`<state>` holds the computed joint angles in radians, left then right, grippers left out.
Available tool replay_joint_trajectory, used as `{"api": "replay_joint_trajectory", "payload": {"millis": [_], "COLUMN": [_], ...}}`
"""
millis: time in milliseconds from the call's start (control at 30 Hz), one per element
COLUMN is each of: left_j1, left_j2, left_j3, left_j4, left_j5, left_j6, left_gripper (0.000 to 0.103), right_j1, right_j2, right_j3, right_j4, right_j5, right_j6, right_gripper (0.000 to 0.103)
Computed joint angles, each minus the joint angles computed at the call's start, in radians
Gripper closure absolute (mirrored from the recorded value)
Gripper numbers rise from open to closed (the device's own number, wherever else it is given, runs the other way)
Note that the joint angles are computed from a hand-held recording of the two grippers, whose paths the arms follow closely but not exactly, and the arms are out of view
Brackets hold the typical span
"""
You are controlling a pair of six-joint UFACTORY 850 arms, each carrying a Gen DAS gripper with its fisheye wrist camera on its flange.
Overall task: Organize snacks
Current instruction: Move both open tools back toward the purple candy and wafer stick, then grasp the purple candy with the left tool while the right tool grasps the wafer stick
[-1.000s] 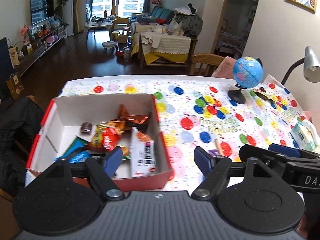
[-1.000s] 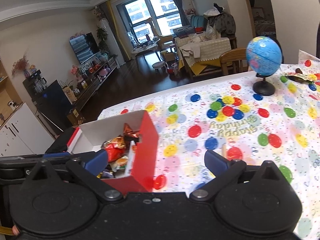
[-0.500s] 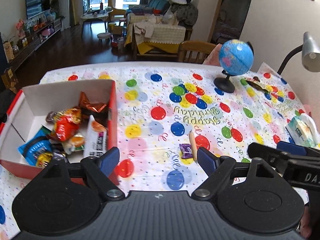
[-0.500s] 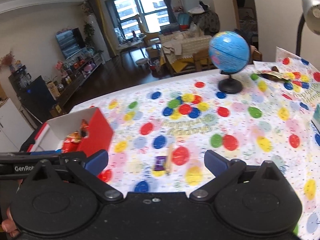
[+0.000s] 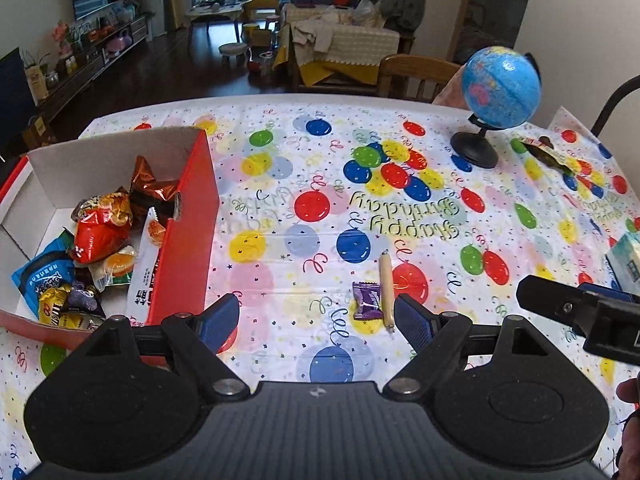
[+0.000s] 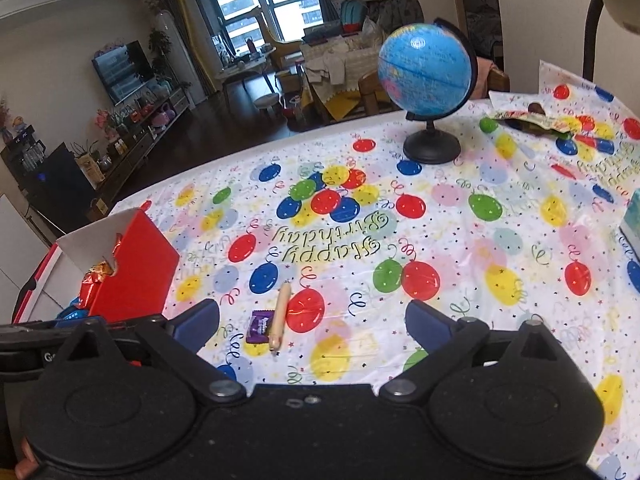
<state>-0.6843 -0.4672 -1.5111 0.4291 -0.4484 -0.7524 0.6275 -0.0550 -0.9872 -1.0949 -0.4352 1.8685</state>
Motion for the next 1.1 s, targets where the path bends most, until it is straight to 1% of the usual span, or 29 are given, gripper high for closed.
{"api": "replay_joint_trajectory", "payload": {"millis": [133,233,300,367,400,533,633,667,700,867,967,1100], "left_j1": [0.0,0.001,0.001,0.002,0.002,0.001,0.003,0.003,0.003,0.006,0.006,0.007], "left_j2": [-0.04,-0.068,-0.089,-0.109,-0.119,-0.156,-0.179,-0.186,-0.193,-0.222,-0.225,-0.228], "left_j3": [-0.038,-0.061,-0.08,-0.098,-0.106,-0.139,-0.157,-0.162,-0.167,-0.192,-0.192,-0.195], "left_j4": [-0.038,-0.07,-0.089,-0.102,-0.103,-0.106,-0.124,-0.123,-0.122,-0.118,-0.115,-0.123], "left_j5": [-0.022,-0.032,-0.042,-0.05,-0.055,-0.076,-0.082,-0.084,-0.085,-0.093,-0.089,-0.091], "left_j6": [0.048,0.088,0.111,0.128,0.132,0.15,0.174,0.175,0.174,0.172,0.174,0.183], "left_gripper": [0.018,0.018,0.018,0.018,0.018,0.018,0.018,0.018,0.018,0.019,0.019,0.019], "right_j1": [-0.033,-0.055,-0.068,-0.084,-0.09,-0.108,-0.118,-0.121,-0.125,-0.137,-0.137,-0.138], "right_j2": [-0.031,-0.06,-0.084,-0.109,-0.121,-0.176,-0.215,-0.228,-0.24,-0.3,-0.331,-0.37], "right_j3": [-0.02,-0.039,-0.057,-0.073,-0.082,-0.125,-0.159,-0.17,-0.179,-0.241,-0.275,-0.315], "right_j4": [0.081,0.141,0.179,0.232,0.255,0.367,0.454,0.483,0.52,0.677,0.706,0.765], "right_j5": [0.046,0.08,0.091,0.109,0.112,0.122,0.128,0.13,0.137,0.125,0.118,0.101], "right_j6": [-0.09,-0.156,-0.194,-0.246,-0.266,-0.396,-0.506,-0.539,-0.582,-0.773,-0.835,-0.926], "right_gripper": [0.007,0.011,0.017,0.019,0.021,0.023,0.028,0.031,0.036,0.051,0.057,0.07]}}
